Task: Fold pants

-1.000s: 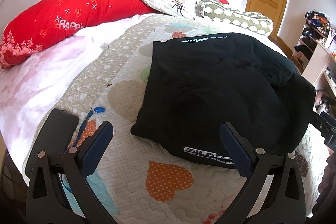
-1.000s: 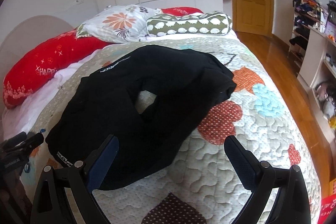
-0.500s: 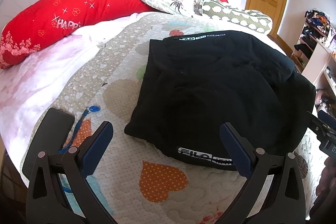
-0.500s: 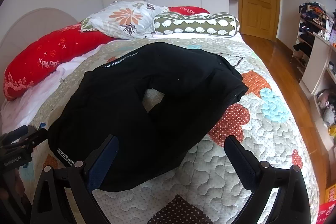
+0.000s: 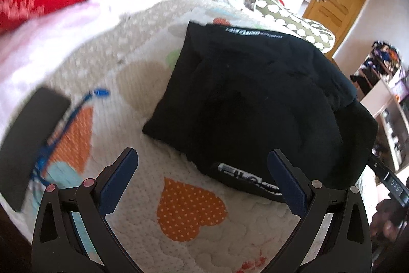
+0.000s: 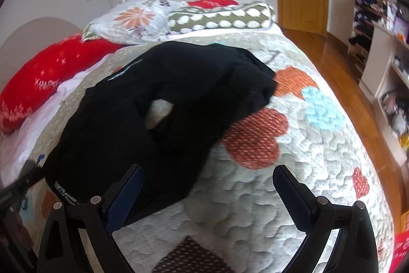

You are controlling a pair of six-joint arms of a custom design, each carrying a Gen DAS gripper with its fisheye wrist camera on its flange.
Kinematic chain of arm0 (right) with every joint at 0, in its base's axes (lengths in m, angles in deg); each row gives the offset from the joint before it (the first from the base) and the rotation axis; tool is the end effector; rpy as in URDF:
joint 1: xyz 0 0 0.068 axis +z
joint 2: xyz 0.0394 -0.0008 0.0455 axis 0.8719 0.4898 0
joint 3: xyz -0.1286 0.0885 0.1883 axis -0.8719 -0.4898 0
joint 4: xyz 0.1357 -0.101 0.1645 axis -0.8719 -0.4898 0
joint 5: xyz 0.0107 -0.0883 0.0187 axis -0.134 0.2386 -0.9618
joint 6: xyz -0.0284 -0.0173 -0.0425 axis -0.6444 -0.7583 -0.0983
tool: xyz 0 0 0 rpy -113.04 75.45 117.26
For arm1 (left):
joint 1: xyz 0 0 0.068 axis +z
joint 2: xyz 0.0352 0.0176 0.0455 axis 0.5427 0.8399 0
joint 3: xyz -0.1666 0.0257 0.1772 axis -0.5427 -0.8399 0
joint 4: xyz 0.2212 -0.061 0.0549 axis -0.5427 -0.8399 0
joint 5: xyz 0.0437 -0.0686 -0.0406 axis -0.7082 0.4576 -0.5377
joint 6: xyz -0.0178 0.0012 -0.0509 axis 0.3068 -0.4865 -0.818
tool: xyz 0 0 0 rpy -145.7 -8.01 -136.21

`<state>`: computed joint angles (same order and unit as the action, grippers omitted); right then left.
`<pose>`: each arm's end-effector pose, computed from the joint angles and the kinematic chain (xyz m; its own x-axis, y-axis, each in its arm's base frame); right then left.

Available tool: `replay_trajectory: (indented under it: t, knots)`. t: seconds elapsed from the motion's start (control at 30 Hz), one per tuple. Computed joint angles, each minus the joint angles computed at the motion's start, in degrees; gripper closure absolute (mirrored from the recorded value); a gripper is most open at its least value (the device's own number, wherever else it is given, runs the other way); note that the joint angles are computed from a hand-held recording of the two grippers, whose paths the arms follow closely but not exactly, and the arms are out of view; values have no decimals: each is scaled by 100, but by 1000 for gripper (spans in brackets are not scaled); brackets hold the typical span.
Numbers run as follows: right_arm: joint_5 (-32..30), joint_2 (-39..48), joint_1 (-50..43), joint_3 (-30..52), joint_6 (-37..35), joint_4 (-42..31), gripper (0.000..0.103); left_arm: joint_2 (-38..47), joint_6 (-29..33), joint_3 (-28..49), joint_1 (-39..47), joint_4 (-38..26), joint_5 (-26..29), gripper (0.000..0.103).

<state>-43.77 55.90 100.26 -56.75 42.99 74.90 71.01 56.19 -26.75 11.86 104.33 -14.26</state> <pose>0.2042 0.1493 0.0436 -0.7108 0.2343 -0.6632 0.1615 0.9721 0.1704 0.2161 -0.0829 0.0073 -0.8070 -0.1772 -0.5633 -0.0124 0.9588 -0.2838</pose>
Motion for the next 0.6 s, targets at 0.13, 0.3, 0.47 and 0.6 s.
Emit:
replay_trajectory:
  t: [0.13,0.3,0.47,0.6]
  knots:
    - [-328,72,-424,-387,-21,693,2,518,-258,402,136,61,399,1]
    - [-974,172,-1304,-544,-222,1357,2,856,-275,1022,-89,-187,223,1]
    - [-2200,818,-2265,-67,-377,2010,38,1030,-250,1519,-155,-398,246,35]
    - [-2656,1344,-2617,443,-302,2189,87,1023,-102,1694,2,-556,594,80]
